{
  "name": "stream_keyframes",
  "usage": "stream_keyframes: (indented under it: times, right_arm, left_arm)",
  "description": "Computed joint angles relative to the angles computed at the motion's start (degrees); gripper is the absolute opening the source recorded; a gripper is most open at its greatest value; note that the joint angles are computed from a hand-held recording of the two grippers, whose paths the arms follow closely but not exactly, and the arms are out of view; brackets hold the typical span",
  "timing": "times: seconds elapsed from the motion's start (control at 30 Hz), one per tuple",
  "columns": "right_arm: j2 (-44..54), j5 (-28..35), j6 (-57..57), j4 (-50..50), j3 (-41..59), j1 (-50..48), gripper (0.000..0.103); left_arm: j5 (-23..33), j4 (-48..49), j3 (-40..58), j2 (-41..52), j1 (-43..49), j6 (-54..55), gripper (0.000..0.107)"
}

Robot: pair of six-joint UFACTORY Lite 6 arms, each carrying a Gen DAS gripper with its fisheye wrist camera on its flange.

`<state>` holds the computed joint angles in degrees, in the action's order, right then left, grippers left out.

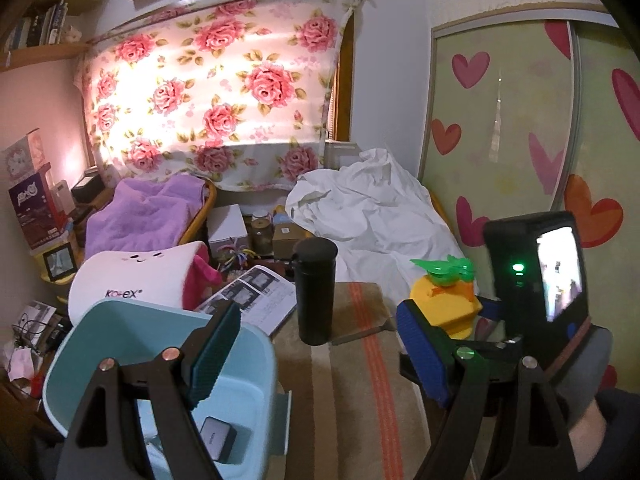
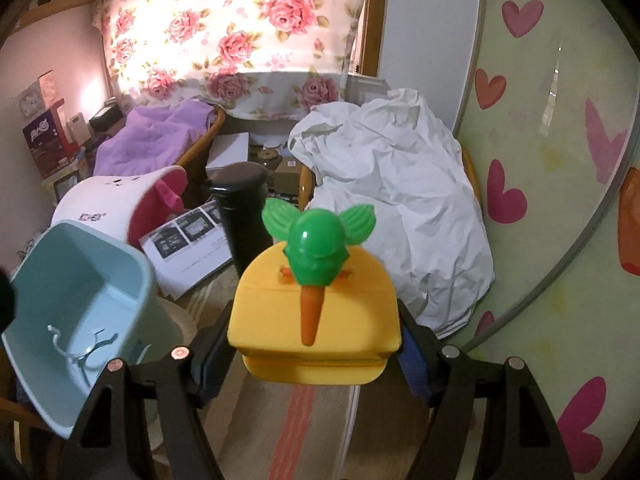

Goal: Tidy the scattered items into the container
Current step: 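Lift the yellow toy with the right gripper and carry it over the blue basin, then lower the yellow toy into the basin and open the right gripper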

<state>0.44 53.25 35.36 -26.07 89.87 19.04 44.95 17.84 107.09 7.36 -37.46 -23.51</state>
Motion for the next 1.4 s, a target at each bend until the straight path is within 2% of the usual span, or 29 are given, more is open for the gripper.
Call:
stream_keyframes:
  times: [0.17,0.37,0.67,1.07,1.27,1.4]
  right_arm:
    - [-2.1,4.4,2.7,-2.2,2.7,5.0,0.076]
    - [0.5,9.0,4.1,-3.7,9.5,11.2,0.076]
    - [7.5,9.9,7.3,-2.7,16.7,17.9,0.076]
    - [21.6,10.6,9.6,-1.3,29.9,26.3,0.076]
    - [30.1,12.0,9.1,0.1,39.3,29.1,0.076]
    - [37.9,14.3,8.1,1.2,49.5,30.3,0.076]
  left_arm:
    - [1.0,-1.0,-0.9,-2.9,1.5,1.8,0.083]
    - [2.8,-3.0,-2.5,-6.1,4.4,4.6,0.083]
    - [3.3,-5.3,-9.1,-12.8,11.4,8.2,0.083]
    - [1.9,-11.8,-15.4,-18.2,26.0,17.2,0.083]
    - [1.7,-16.8,-16.5,-19.2,33.3,23.7,0.083]
    - [1.3,-21.3,-17.0,-19.1,38.2,28.8,0.083]
